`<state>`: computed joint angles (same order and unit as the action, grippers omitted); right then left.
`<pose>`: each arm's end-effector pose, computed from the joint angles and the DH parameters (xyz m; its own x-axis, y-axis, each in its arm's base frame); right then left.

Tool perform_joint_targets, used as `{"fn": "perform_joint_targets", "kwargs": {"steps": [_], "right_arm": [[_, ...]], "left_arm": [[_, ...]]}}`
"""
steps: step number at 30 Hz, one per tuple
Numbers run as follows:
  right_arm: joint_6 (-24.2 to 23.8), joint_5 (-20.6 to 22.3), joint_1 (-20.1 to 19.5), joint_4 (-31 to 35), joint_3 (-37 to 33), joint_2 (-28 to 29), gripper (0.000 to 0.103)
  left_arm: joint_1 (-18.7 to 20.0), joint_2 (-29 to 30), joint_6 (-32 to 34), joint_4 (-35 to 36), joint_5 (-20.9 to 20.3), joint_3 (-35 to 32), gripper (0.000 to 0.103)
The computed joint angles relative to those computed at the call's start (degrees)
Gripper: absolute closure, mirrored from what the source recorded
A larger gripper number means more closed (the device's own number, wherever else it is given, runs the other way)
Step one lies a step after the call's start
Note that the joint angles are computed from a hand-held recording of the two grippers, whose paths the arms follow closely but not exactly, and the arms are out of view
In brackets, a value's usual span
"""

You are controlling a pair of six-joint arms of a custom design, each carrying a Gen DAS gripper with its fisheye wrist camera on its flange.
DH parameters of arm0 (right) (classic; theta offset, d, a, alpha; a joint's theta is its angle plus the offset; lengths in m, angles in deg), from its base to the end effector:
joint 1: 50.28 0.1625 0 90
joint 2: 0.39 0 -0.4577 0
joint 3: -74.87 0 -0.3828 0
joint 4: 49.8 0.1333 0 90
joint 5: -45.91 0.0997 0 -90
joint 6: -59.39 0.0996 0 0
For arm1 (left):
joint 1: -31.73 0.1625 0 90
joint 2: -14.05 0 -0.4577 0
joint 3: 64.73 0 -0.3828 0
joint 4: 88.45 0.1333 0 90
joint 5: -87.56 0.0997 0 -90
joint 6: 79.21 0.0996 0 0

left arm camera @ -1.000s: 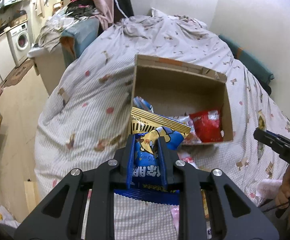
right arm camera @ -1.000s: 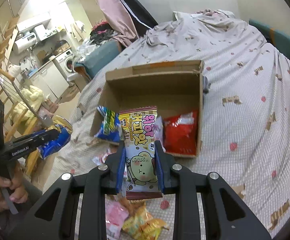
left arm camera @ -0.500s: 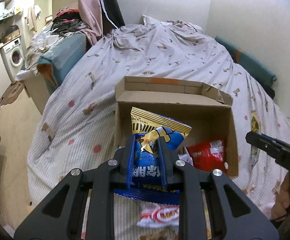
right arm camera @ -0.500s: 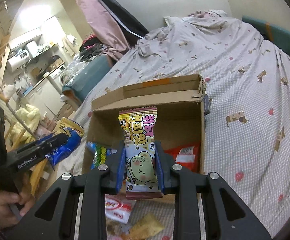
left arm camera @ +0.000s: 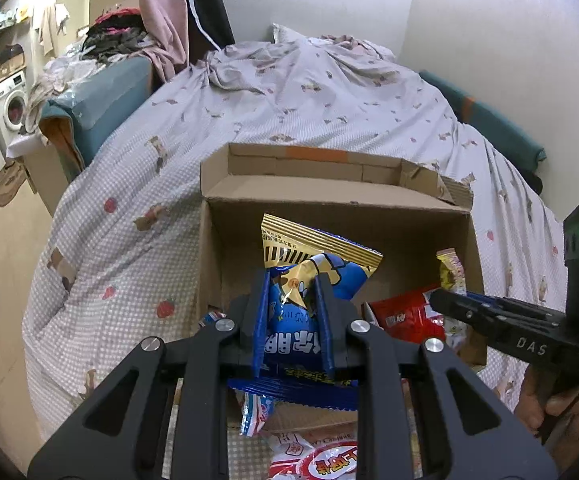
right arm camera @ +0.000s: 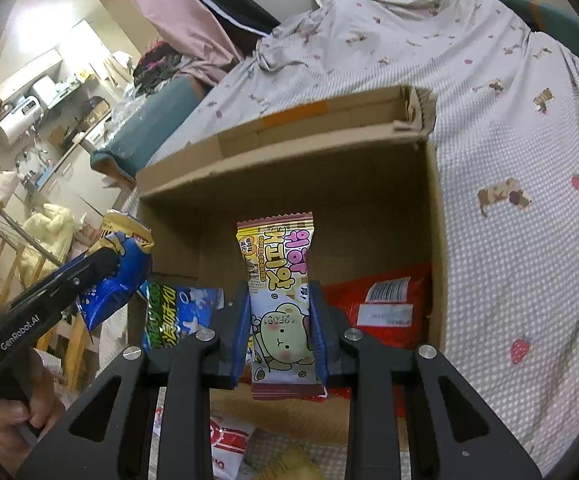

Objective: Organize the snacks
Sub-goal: 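Carry both snacks into the box and open both tools to release them, then withdraw both tools from the box back toward the snack pile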

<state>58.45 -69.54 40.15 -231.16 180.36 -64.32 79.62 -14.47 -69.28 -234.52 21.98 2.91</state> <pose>0.0952 -0.6199 0.3378 -0.9052 0.3108 0.2899 -0.0197 0.6506 -0.7591 -0.4211 -0.7260 0.0818 -0.6344 0.6357 -0.4398 0.7622 0.6091 -0.2190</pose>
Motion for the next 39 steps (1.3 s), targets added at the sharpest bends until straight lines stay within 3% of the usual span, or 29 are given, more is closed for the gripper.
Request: {"fn": "perform_joint_targets", "kwargs": {"steps": [7, 34, 35, 36, 37, 39], "right_arm": [[2.2, -1.0, -0.4, 2.1, -0.2, 0.4, 0.075], [3.5, 5.0, -1.6, 0.9, 1.1, -1.0, 0.071], [3.5, 5.2, -1.6, 1.1, 1.0, -1.1, 0.070], [3.3, 5.1, -1.5, 0.9, 1.0, -1.1, 0.062], [3.0, 5.1, -1.4, 0.5, 1.0, -1.0, 0.048], [2.8, 5.5, -1.4, -0.6, 1.3, -1.2, 0.036]], "left_arm": [[-0.1, 0.8, -0.4, 0.1, -0.5, -0.5, 0.084], [0.1, 0.8, -1.2, 2.2, -0.4, -1.1, 0.080], [0.1, 0.8, -1.2, 2.0, -0.3, -1.0, 0.074], [0.0, 0.6, -1.1, 1.5, -0.3, -0.7, 0.068], [0.0, 0.5, -1.0, 0.8, -0.4, -0.3, 0.066], [0.0, 0.2, -0.7, 0.5, -1.0, -0.1, 0.057]]}}
